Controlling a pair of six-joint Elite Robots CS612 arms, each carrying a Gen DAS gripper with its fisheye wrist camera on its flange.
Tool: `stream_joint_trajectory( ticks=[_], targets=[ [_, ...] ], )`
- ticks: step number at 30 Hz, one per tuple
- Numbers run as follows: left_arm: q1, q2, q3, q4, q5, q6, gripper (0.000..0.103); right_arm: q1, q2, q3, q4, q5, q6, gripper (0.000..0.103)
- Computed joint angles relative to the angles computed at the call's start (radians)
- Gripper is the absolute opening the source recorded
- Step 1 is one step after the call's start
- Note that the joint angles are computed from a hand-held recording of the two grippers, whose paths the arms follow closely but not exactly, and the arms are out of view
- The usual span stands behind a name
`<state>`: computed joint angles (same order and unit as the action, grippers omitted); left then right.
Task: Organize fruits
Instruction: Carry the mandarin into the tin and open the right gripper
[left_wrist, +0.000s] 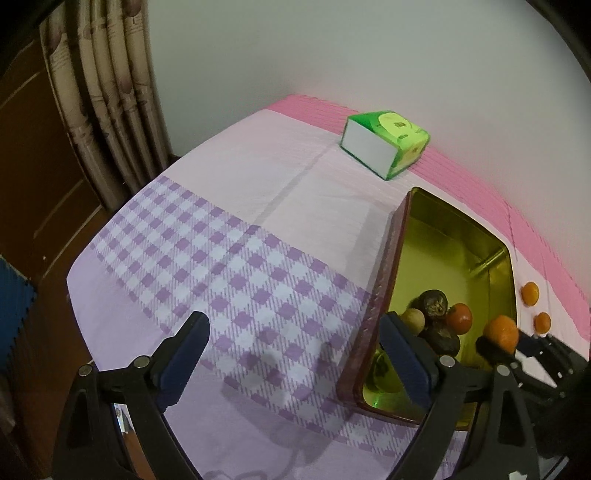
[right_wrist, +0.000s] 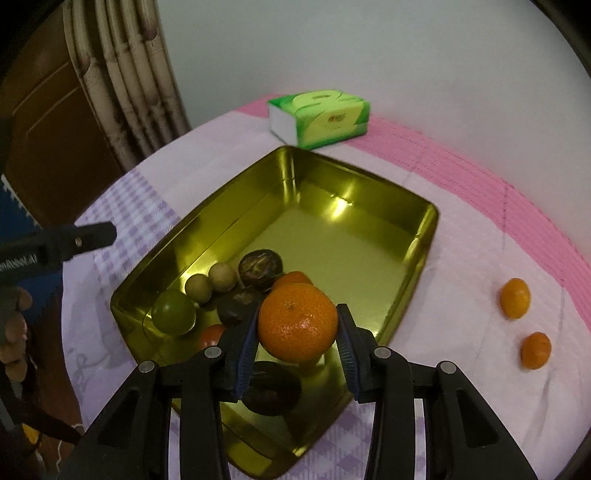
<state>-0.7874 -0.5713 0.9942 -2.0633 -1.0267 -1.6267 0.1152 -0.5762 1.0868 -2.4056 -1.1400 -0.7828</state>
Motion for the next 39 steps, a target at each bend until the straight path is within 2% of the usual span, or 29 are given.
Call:
stream_joint_trajectory(
  ticks=[15, 30, 36, 39],
  targets=[
    [-0.001, 0.007, -0.016, 0.021, -0.004, 0.010, 0.091, 0.010, 0.020, -0.016, 0.002, -0.041, 0.004, 0.041],
    [-0.002, 0.012, -0.026, 0.029, -0.006, 0.028, 0.091, 0.007, 0.019, -0.013, 0.000, -0.026, 0.007, 0.044],
    [-0.003, 0.017, -0.036, 0.033, -0.004, 0.048, 0.091, -0.003, 0.007, 0.000, -0.023, 0.018, 0.021, 0.055],
    [-0.003, 0.021, -0.044, 0.039, -0.007, 0.059, 0.091, -0.012, -0.002, 0.013, -0.073, 0.040, 0.046, 0.060]
  ],
)
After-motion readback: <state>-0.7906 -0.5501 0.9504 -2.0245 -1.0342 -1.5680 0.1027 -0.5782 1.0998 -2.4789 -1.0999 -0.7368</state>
